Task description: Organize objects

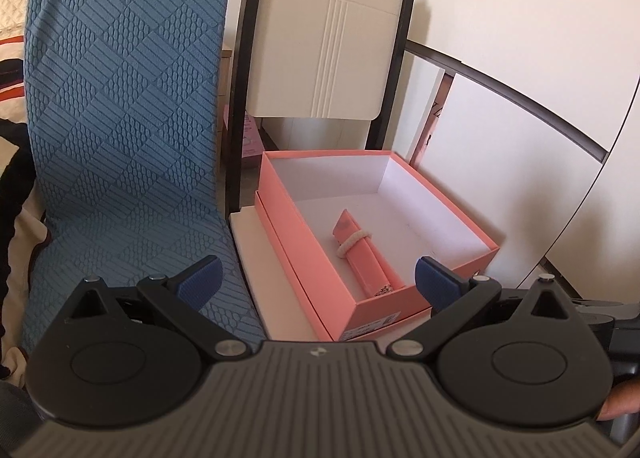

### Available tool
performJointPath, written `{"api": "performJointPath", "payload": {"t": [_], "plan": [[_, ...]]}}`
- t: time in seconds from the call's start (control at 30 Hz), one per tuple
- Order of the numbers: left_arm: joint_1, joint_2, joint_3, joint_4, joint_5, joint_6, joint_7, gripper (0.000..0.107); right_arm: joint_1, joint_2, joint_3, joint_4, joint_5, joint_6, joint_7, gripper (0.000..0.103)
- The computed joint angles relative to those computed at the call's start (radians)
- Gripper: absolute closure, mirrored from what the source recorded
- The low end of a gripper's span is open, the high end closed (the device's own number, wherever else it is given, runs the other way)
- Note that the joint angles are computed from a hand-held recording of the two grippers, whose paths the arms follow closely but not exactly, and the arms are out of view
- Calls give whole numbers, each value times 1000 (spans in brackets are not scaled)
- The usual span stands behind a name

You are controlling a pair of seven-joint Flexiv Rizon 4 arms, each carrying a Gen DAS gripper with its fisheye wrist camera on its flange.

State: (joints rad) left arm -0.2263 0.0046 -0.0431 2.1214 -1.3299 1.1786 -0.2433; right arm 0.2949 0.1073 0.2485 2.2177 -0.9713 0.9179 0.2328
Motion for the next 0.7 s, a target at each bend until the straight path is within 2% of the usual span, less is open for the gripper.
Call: {"api": "performJointPath", "payload": {"t": [0.37, 0.7], "plan": [[-1, 6, 3, 8, -6, 10, -2, 4, 0, 5, 3, -3, 9, -7, -20, 12], [9, 4, 6, 5, 42, -6, -37, 4, 5, -4, 3, -9, 22, 1, -31, 12]]}}
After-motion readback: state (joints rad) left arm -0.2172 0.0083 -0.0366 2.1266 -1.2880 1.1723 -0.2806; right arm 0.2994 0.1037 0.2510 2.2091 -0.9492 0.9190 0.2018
